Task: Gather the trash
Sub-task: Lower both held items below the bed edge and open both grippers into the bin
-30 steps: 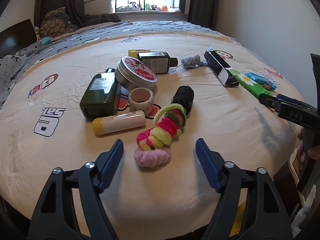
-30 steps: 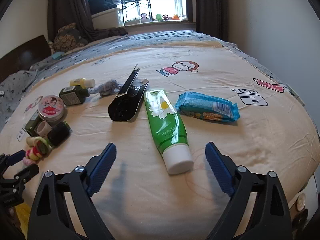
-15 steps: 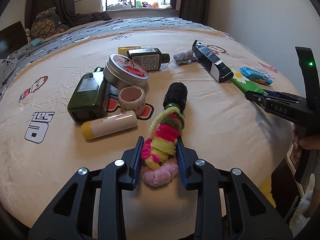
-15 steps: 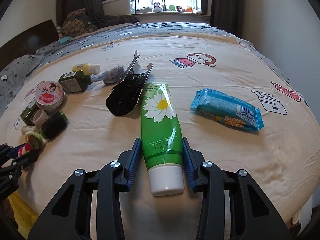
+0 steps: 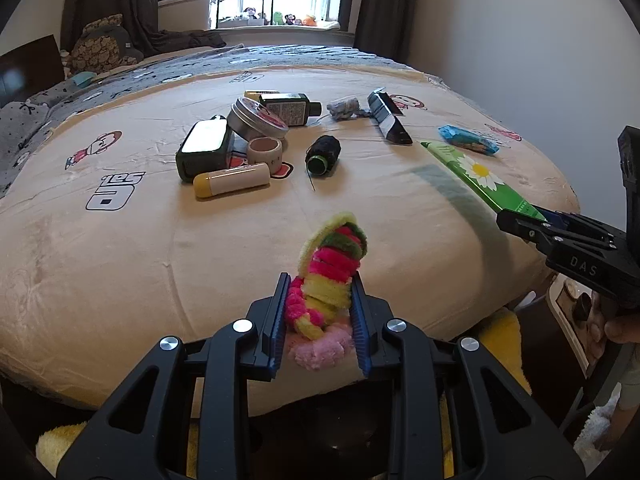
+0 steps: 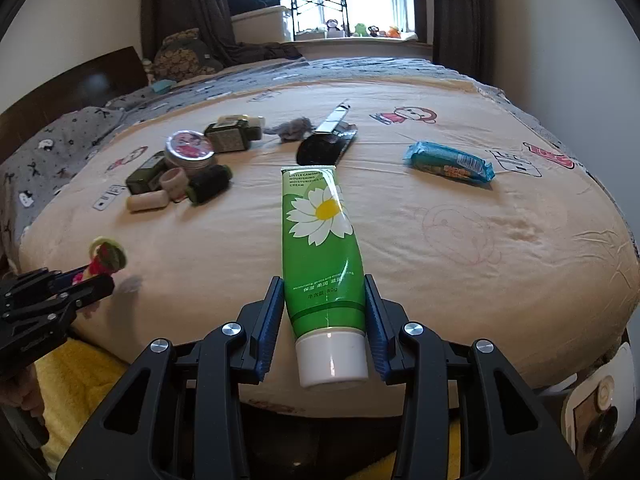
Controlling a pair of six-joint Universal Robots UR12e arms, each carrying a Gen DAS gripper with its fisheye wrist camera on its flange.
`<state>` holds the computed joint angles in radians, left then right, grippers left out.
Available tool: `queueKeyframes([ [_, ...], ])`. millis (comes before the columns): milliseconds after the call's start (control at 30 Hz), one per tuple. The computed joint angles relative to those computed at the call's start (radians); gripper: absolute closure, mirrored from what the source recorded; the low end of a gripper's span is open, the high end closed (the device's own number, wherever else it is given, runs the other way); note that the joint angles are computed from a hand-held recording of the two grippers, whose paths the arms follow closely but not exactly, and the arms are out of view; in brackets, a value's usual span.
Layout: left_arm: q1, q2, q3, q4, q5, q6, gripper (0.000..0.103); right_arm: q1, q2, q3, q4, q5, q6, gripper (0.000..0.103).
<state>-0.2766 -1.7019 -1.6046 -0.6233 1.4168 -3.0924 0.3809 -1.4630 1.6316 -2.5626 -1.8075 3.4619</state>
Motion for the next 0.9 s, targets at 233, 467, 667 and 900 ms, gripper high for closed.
queueKeyframes([
  [233, -0.013, 0.052, -0.064, -0.034, 0.013, 0.034, 0.076, 0.055, -0.041, 0.051, -0.030, -0.023, -0.004, 0.063],
  [467, -0.018, 0.059, -0.103, -0.114, -0.002, 0.035, 0.076, 0.067, -0.036, 0.076, 0.045, 0.022, 0.033, 0.063],
  [667, -0.025, 0.042, -0.113, -0.181, 0.009, 0.053, 0.076, 0.068, -0.018, 0.079, 0.129, 0.052, 0.031, 0.068],
  [900, -0.033, 0.004, -0.103, -0.280, -0.005, 0.079, 0.076, 0.062, 0.009, 0.090, 0.195, 0.138, 0.048, 0.074],
])
